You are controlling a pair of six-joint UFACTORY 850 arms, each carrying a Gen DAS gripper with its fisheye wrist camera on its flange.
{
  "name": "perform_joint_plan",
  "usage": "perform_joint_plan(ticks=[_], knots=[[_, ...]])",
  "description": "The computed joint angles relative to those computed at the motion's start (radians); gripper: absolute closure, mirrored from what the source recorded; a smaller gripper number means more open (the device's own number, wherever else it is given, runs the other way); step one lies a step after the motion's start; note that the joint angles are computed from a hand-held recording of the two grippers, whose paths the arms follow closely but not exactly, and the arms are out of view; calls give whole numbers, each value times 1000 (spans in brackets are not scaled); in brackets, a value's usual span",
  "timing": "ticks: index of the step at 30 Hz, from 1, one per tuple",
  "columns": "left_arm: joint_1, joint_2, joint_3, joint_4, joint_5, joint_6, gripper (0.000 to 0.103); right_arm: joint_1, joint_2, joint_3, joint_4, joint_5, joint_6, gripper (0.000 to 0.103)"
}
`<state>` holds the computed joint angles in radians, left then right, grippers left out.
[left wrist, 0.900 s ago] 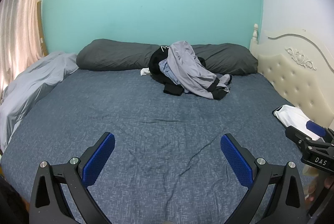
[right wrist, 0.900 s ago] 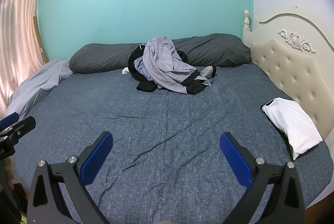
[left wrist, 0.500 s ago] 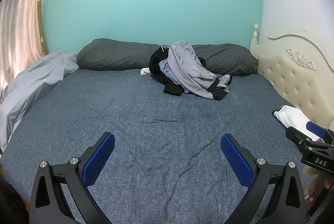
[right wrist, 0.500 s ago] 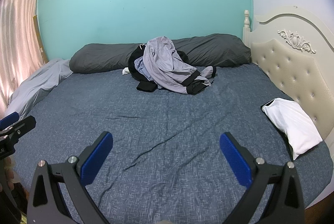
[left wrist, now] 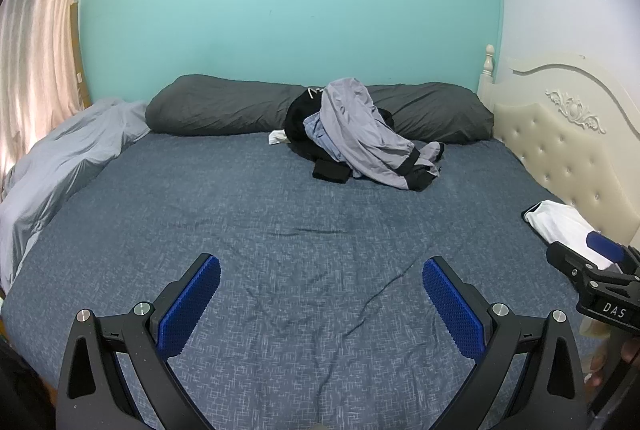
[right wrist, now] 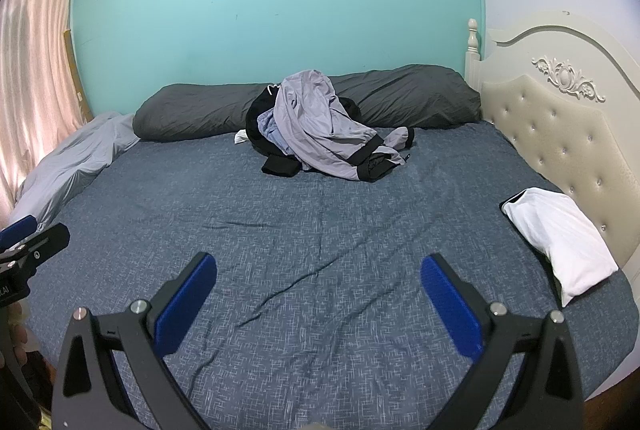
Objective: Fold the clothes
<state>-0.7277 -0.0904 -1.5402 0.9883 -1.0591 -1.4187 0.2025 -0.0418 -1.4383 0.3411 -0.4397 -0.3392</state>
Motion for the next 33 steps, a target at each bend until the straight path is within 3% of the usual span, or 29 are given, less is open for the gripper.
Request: perform_joint_plan(ticks=[33], knots=[[4, 5, 7, 1, 31, 11, 0, -3, 1, -5, -2, 0, 0, 0]])
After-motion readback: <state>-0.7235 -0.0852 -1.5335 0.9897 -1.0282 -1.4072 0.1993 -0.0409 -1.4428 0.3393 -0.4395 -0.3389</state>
